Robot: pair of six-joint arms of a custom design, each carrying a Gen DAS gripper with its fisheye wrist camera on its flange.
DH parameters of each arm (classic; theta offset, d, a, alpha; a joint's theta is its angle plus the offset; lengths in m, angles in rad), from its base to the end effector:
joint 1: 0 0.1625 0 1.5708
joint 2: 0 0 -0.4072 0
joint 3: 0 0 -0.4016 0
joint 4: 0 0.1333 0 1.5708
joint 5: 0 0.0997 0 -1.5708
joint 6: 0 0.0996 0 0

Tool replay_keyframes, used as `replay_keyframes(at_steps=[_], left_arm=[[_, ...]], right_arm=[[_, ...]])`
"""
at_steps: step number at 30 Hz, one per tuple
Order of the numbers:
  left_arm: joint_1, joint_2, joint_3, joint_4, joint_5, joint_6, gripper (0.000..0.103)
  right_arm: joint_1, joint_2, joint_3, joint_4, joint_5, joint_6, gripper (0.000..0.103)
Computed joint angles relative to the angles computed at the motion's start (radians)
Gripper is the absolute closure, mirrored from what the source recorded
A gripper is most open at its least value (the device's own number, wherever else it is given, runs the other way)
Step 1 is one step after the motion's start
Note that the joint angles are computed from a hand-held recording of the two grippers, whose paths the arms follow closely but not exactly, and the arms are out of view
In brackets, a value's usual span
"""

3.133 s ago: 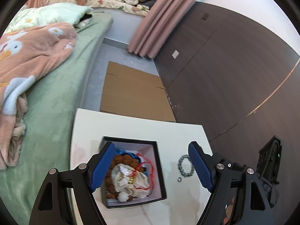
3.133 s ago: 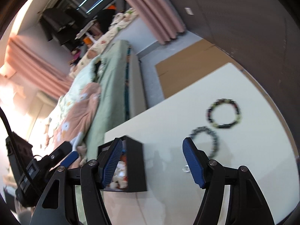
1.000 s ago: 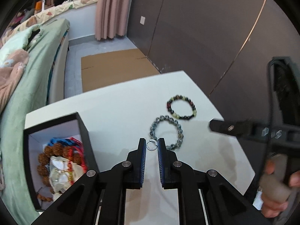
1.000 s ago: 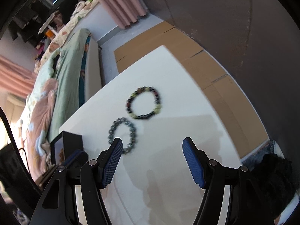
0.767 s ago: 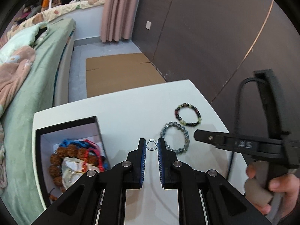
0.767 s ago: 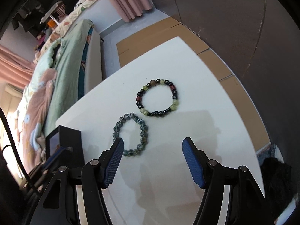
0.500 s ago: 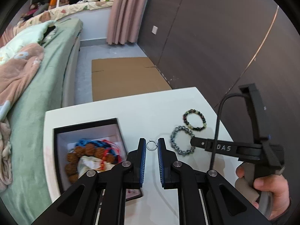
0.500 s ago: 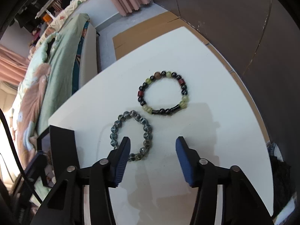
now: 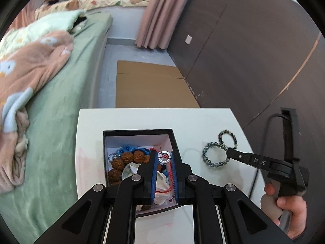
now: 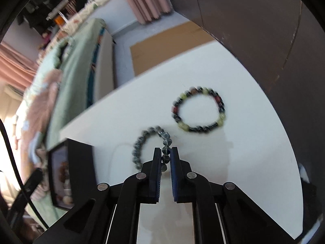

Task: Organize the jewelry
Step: 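Carry the silver ring to the box with the left tool while the right grasps the grey bead bracelet, then open the left tool to drop the ring while the right carries the grey bracelet to the box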

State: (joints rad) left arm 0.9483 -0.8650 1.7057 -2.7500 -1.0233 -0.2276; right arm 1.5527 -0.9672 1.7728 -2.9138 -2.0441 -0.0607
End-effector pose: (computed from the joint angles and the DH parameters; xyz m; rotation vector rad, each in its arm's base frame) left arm -0.2311 -0.6395 0.1261 0.4008 2.6608 -0.7296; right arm 0.0763 -0.6418 0.1830 -0.1159 -2.5735 0.6828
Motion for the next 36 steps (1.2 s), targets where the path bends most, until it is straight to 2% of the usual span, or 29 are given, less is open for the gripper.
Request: replay_keyframes(at_steps=[1, 3, 5, 7, 13, 21, 26, 30, 32, 34, 36], left_arm=[[0.004, -0.003, -0.001, 0.002, -0.008, -0.011, 0.089], [0.010, -0.004, -0.010, 0.020, -0.005, -0.034, 0.077], [0.012, -0.002, -0.017, 0.035, 0.022, -0.071, 0.035], [0.013, -0.004, -0.008, 0.000, 0.030, -0.079, 0.028], [0.021, -0.002, -0.014, -0.013, 0.030, -0.092, 0.028], [0.029, -0.017, -0.005, -0.076, 0.045, -0.074, 0.028], [0.038, -0.036, 0.007, -0.098, 0.059, -0.091, 0.028], [0.045, -0.045, 0.012, -0.107, 0.062, -0.099, 0.028], [0.047, -0.045, 0.012, -0.113, 0.056, -0.105, 0.028], [0.047, -0.045, 0.014, -0.117, 0.047, -0.109, 0.028], [0.044, -0.043, 0.012, -0.113, 0.036, -0.101, 0.028]], right_arm=[[0.003, -0.009, 0.010, -0.015, 0.017, -0.007, 0.093], [0.007, -0.025, 0.030, -0.039, 0.056, -0.021, 0.093], [0.006, -0.039, 0.049, -0.062, 0.101, -0.018, 0.093], [0.005, -0.048, 0.063, -0.087, 0.144, -0.014, 0.093], [0.005, -0.044, 0.063, -0.142, 0.282, -0.006, 0.093], [0.036, -0.027, 0.084, -0.238, 0.454, -0.072, 0.093], [0.056, 0.004, 0.074, -0.238, 0.513, -0.101, 0.093], [0.072, 0.033, 0.040, -0.149, 0.517, -0.126, 0.093], [0.076, 0.040, 0.023, -0.091, 0.499, -0.123, 0.084], [0.074, 0.039, 0.020, -0.080, 0.474, -0.113, 0.048], [0.071, 0.031, 0.039, -0.139, 0.441, -0.107, 0.041]])
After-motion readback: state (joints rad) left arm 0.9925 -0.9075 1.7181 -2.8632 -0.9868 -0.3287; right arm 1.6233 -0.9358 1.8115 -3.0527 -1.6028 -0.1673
